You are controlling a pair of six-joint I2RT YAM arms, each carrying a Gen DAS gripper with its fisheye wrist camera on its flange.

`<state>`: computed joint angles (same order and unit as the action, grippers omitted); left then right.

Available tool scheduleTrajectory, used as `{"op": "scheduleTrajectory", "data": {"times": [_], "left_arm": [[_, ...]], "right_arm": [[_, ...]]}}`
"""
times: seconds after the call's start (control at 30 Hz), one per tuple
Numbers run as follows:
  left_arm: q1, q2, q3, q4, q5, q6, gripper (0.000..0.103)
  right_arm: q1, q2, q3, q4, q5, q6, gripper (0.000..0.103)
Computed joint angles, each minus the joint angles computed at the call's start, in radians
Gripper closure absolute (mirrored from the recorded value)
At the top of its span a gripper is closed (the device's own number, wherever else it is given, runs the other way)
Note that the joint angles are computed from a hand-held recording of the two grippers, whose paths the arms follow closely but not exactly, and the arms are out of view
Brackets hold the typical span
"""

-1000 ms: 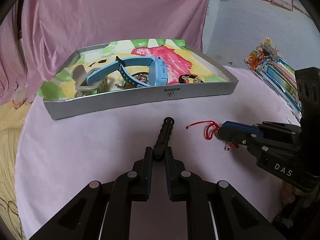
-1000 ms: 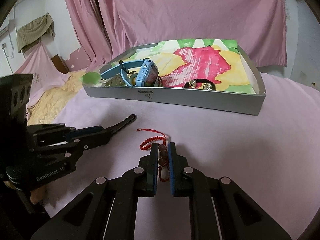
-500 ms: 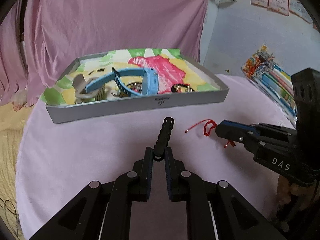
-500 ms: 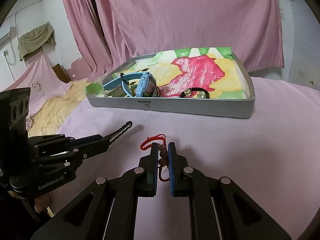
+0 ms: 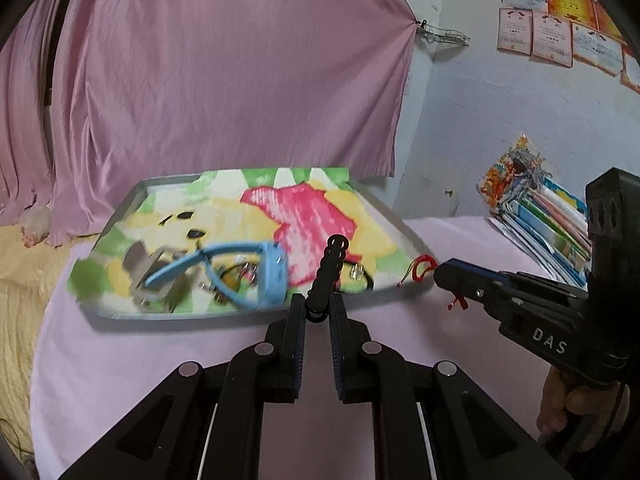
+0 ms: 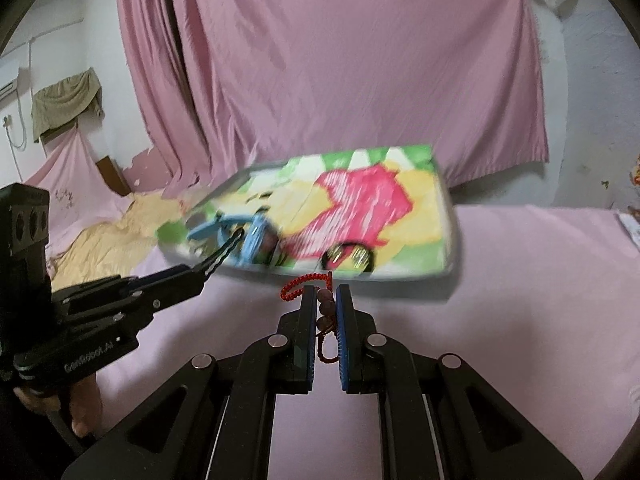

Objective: Organize jewelry
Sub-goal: 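Carry both bracelets into the tray and open both tools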

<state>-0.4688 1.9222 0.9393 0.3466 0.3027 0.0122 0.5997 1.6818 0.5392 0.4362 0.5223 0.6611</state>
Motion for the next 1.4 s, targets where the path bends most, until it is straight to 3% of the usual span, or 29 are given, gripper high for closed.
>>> {"op": "scheduleTrajectory", "data": {"times": [0.17, 0.47, 0.73, 1.23, 1.4], "left_arm": [[-0.035, 0.087, 0.131, -0.082, -0.033, -0.057, 0.092], [-0.088, 0.232, 0.373, -0.275, -0.094, -0.081, 0.092], [-0.095, 0.317, 0.5, -0.397, -0.105, -0.074, 0.091], [-0.093, 0.307, 0.488, -0.395, -0.116, -0.083, 0.09], [-0.09, 0.267, 0.43, -0.343, -0.115, -0.084, 0.084]], "right_arm": [[-0.106, -0.001, 0.031, -0.007, -0.032, -0.048, 0.095], [-0.263, 0.113, 0.131, -0.025, -0.181, -0.105, 0.095], [-0.302, 0.2, 0.194, -0.057, -0.259, -0.119, 0.095], [-0.303, 0.237, 0.242, -0.108, -0.277, -0.115, 0.091], [-0.287, 0.204, 0.211, -0.091, -0.242, -0.111, 0.071]]}}
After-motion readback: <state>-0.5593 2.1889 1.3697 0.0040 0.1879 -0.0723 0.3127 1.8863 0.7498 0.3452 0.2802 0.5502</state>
